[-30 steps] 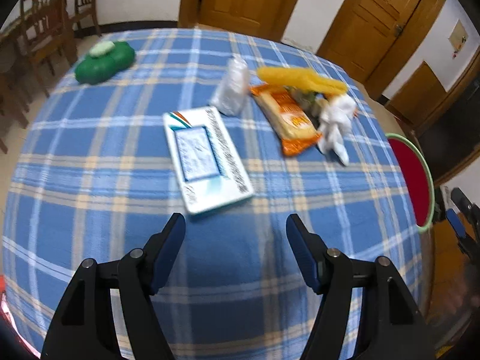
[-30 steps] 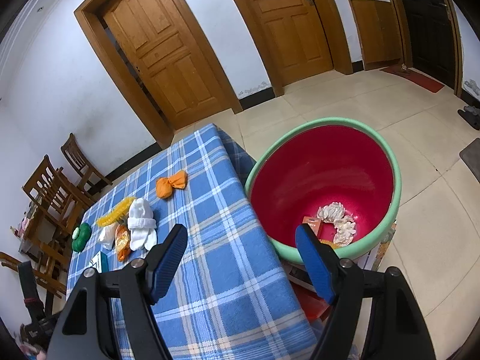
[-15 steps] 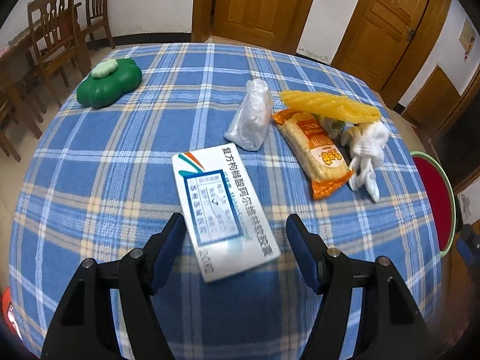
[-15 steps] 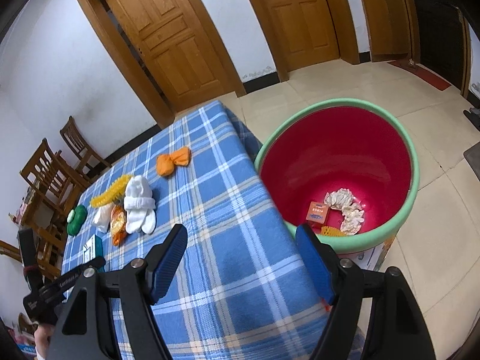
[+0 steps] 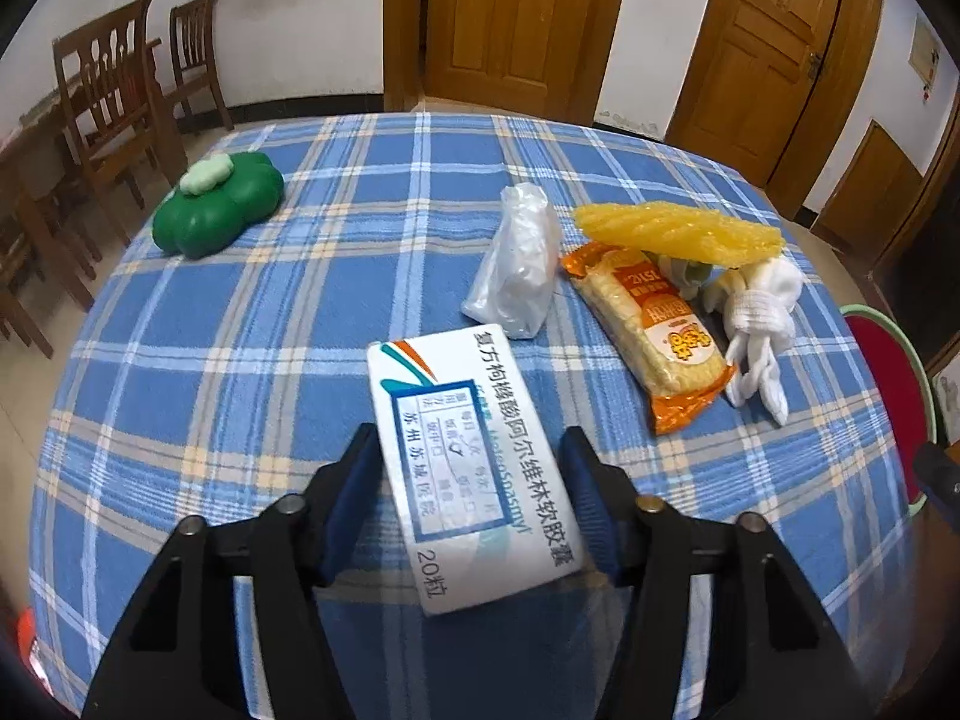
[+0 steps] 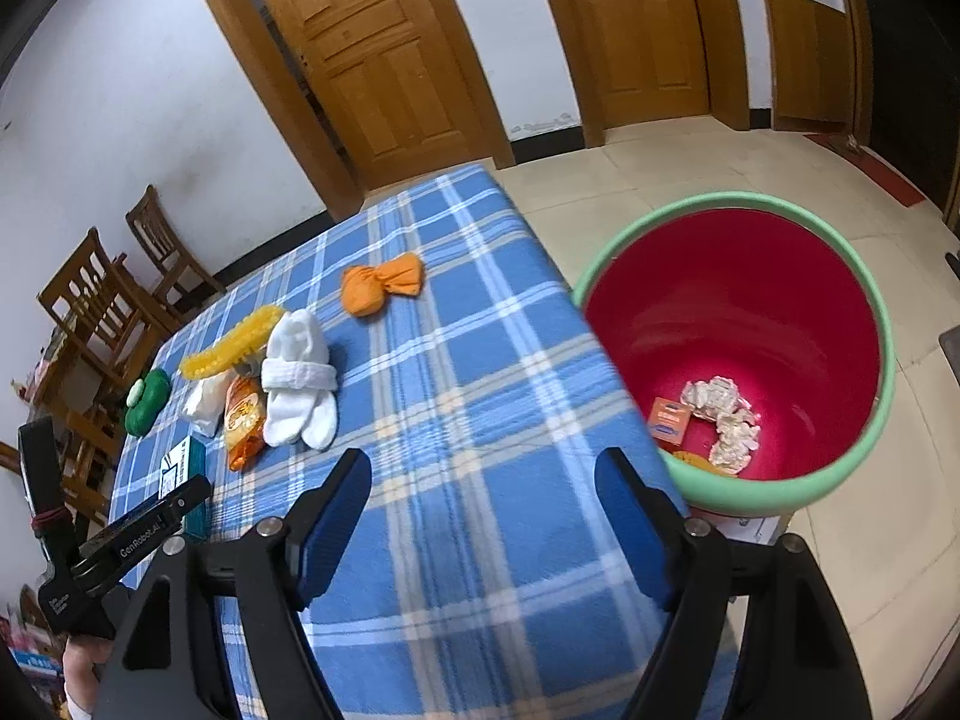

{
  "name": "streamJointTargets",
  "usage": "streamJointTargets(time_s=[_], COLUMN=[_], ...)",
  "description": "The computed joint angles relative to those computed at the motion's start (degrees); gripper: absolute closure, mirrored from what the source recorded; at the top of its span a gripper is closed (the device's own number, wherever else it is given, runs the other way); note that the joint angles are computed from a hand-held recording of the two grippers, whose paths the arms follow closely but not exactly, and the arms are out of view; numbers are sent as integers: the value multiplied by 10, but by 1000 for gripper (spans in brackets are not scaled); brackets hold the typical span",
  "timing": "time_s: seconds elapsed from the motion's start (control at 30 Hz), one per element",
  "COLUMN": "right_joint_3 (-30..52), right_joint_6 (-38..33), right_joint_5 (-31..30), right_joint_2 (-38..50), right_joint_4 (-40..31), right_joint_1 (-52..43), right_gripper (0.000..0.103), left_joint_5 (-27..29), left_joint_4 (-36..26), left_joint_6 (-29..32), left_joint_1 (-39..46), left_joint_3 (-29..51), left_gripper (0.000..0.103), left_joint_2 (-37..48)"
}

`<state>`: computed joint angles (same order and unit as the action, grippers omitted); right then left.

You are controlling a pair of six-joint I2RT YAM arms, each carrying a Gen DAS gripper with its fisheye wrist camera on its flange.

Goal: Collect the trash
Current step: 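Grasp the white medicine box with the left tool while the right tool grasps the white sock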

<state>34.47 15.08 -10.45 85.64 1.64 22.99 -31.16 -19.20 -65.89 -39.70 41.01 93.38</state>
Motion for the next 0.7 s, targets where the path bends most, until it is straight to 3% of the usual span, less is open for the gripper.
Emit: streamJointTargets(time_s=[0.3, 0.7], right_joint_3=[47, 170], right_joint_6=[-5, -15], right_joint_5=[22, 30], right_joint_2=[44, 166], right_joint_4=[3, -18], right_joint_1=[61, 119], right_gripper=[23, 23], left_joint_5=[4, -24], left_joint_4=[49, 26], left_joint_6=[1, 4], left_joint_1=[7, 4], left_joint_3=[-43, -47], left_gripper=[44, 44], left_joint_2=[-36, -90])
